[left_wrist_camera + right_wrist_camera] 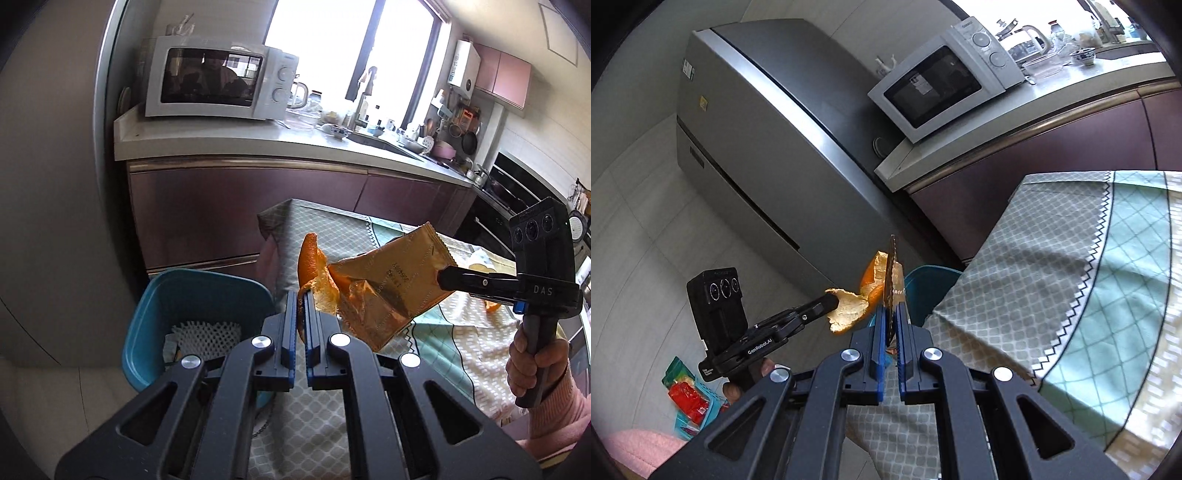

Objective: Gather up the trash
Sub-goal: 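Carry the orange peel and gold bag with both tools over the blue bin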

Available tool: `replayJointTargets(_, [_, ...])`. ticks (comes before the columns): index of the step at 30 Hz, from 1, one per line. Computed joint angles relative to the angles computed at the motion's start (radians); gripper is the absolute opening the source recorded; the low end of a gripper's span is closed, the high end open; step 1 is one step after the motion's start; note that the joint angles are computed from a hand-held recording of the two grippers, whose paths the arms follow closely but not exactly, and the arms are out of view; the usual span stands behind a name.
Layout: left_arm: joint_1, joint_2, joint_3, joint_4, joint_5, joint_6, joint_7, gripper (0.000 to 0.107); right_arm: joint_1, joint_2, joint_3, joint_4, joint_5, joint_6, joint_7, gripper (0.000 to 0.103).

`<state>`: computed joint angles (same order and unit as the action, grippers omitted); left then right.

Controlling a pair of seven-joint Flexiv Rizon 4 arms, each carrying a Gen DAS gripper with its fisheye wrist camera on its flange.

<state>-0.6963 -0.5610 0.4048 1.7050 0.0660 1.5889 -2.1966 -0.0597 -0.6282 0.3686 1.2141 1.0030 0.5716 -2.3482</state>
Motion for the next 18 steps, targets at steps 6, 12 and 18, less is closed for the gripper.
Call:
replayJointTargets(6, [-0.015,0.013,0.062,0.044,0.006,-0.009,-0.051,0.004,0.063,-0.043,-0.002,-0.056,-0.057,-0.005,0.045,0.005])
replayJointTargets(12, [0.049,0.003,0.022,0.079,-0.006,-0.022,-0.076,0.004,0.138,-0.102,-0.008,-0.119,-0.147,0.004,0.130,0.005])
replayJointTargets(18, [0.115,-0.031,-0.030,0.087,-0.024,-0.041,-0.088,0.004,0.194,-0.164,-0.006,-0.172,-0.245,0.006,0.214,0.005])
